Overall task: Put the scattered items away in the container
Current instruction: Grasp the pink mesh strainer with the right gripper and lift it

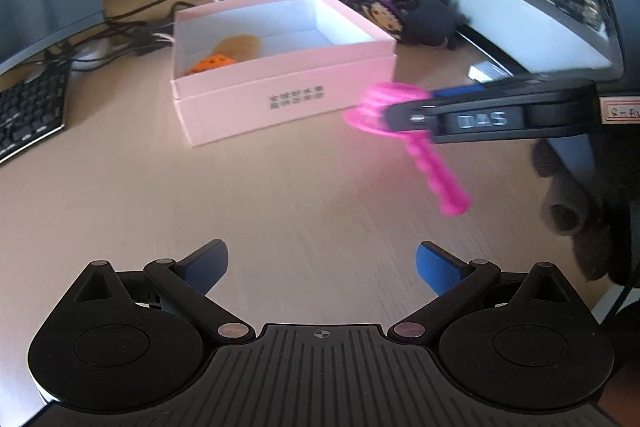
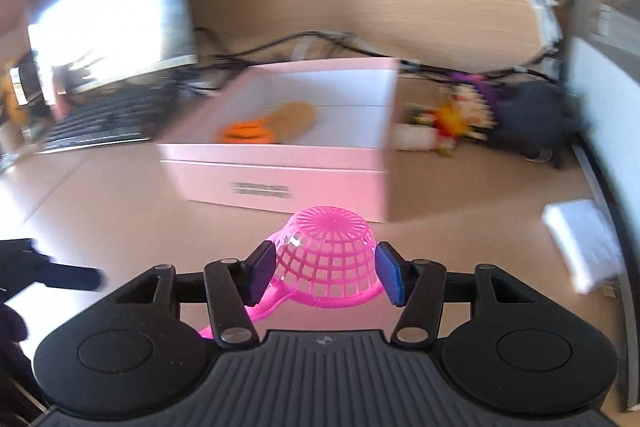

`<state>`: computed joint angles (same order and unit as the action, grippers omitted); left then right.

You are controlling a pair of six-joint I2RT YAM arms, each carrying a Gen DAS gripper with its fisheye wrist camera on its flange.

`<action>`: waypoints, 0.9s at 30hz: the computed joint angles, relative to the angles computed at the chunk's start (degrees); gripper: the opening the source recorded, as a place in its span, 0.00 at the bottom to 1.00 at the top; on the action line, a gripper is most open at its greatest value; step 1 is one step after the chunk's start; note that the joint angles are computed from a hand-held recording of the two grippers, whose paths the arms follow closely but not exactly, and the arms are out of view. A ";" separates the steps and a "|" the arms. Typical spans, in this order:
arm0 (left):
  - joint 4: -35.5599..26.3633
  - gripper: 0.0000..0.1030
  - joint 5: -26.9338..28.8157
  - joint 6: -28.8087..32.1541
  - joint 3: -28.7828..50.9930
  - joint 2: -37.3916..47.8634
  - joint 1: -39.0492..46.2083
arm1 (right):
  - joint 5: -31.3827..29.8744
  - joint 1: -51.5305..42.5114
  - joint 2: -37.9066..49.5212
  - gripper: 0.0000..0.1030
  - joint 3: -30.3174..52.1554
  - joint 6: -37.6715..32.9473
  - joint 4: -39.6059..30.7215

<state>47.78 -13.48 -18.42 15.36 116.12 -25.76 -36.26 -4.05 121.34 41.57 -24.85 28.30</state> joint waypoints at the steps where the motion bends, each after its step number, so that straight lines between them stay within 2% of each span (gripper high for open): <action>1: -0.20 1.00 0.00 0.14 0.25 0.16 -0.18 | 0.13 0.86 -0.47 0.54 -0.75 0.00 0.77; 5: 0.13 1.00 -0.16 0.28 0.49 0.18 -0.08 | -0.73 -0.55 -4.02 0.59 -5.00 -2.60 3.89; 7: 0.24 1.00 -0.07 -0.03 0.84 0.45 0.36 | 2.96 -2.04 -5.18 0.59 -8.28 -3.37 10.43; 8: 0.43 1.00 -0.03 -0.22 0.97 0.63 0.51 | 6.87 -2.29 -5.07 0.58 -10.43 -4.65 15.85; 9: 0.76 1.00 0.13 -0.46 1.10 0.86 0.68 | 11.90 -1.98 -3.80 0.54 -12.43 -6.94 22.44; 10: 1.15 1.00 0.47 -0.67 1.23 1.10 0.88 | 17.48 -1.24 -1.18 0.44 -13.75 -9.80 29.66; 12: 1.80 1.00 1.48 -0.94 1.63 1.67 1.25 | 24.98 -0.66 4.00 0.29 -13.27 -14.97 36.98; 16: 1.68 1.00 2.79 -0.10 2.91 2.52 1.67 | 32.56 -0.10 8.06 0.27 -8.23 -16.04 35.38; 20: 1.70 1.00 3.87 0.51 3.44 2.88 2.36 | 38.74 2.61 13.34 0.26 -3.62 -19.25 38.06; 27: 2.20 1.00 6.30 0.71 3.94 4.44 6.41 | 42.51 4.19 17.47 0.26 4.58 -21.22 31.61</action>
